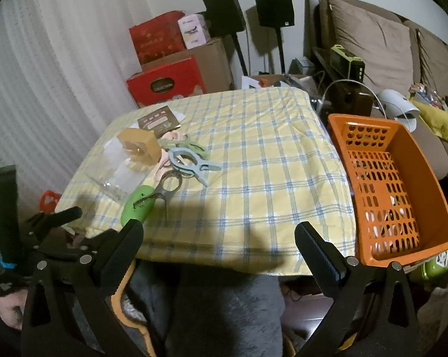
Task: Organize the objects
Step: 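Lower the left gripper onto the green perforated oval case and close it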
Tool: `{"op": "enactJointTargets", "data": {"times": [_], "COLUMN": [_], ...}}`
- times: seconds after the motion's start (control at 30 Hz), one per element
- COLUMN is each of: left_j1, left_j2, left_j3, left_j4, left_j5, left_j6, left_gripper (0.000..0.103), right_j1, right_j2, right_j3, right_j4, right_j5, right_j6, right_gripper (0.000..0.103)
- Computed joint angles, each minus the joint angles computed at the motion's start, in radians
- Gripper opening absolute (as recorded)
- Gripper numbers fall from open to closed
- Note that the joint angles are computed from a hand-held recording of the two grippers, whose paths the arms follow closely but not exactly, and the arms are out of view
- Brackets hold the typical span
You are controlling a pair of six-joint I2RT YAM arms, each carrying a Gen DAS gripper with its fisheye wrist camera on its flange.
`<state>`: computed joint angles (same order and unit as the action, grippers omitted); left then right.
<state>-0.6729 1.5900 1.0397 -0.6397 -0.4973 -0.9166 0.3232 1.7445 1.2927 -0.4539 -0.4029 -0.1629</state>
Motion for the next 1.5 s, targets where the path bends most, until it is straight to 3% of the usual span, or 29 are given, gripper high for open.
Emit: {"op": "enactJointTargets", "data": {"times": [0.23, 0.37, 0.5, 0.67, 0.83, 0.9, 1.0, 1.07, 1.2, 1.5], "left_j1": [0.010, -0.015, -0.001, 0.023, 0.041, 0.055, 0.068, 0.090, 0.109, 0.120], "left_j2": [0.024, 0.063, 0.091, 0.140, 0.132, 0.105, 0.117, 0.124, 0.122, 0.047], "left_j3": [-0.010, 0.023, 0.033, 0.059, 0.027, -0.016, -0.011, -0.011, -0.020, -0.106], "left_j4": [0.031, 0.000, 0.029, 0.023, 0.094, 0.185, 0.200, 0.205, 0.215, 0.238], "left_j5": [0.020, -0.053, -0.052, -0.034, -0.011, 0.042, 0.068, 0.107, 0.089, 0.107], "left_j6": [-0.013, 0.001, 0.035, 0.041, 0.072, 0.122, 0.124, 0.123, 0.151, 0.118], "left_gripper": [0.098, 0.098, 0.098, 0.084, 0.084, 0.084, 0.072, 0.054, 0.042, 0.042], "right_j1": [-0.019, -0.021, -0.022, -0.024, -0.028, -0.026, -0.026, -0.025, -0.025, -0.016], "right_j2": [0.022, 0.032, 0.036, 0.033, 0.042, 0.050, 0.057, 0.057, 0.062, 0.098], "right_j3": [0.001, 0.000, -0.001, -0.006, -0.003, -0.002, -0.001, -0.002, -0.006, 0.012], "right_j4": [-0.005, -0.003, 0.004, 0.012, 0.022, 0.024, 0.020, 0.021, 0.040, 0.033], "right_j5": [-0.023, -0.022, -0.019, -0.009, 0.006, 0.009, 0.003, 0.005, 0.019, 0.024], "right_j6": [0.006, 0.010, 0.017, 0.016, 0.024, 0.035, 0.036, 0.033, 0.038, 0.065], "right_gripper": [0.103, 0.103, 0.103, 0.103, 0.103, 0.103, 0.103, 0.103, 0.103, 0.102]}}
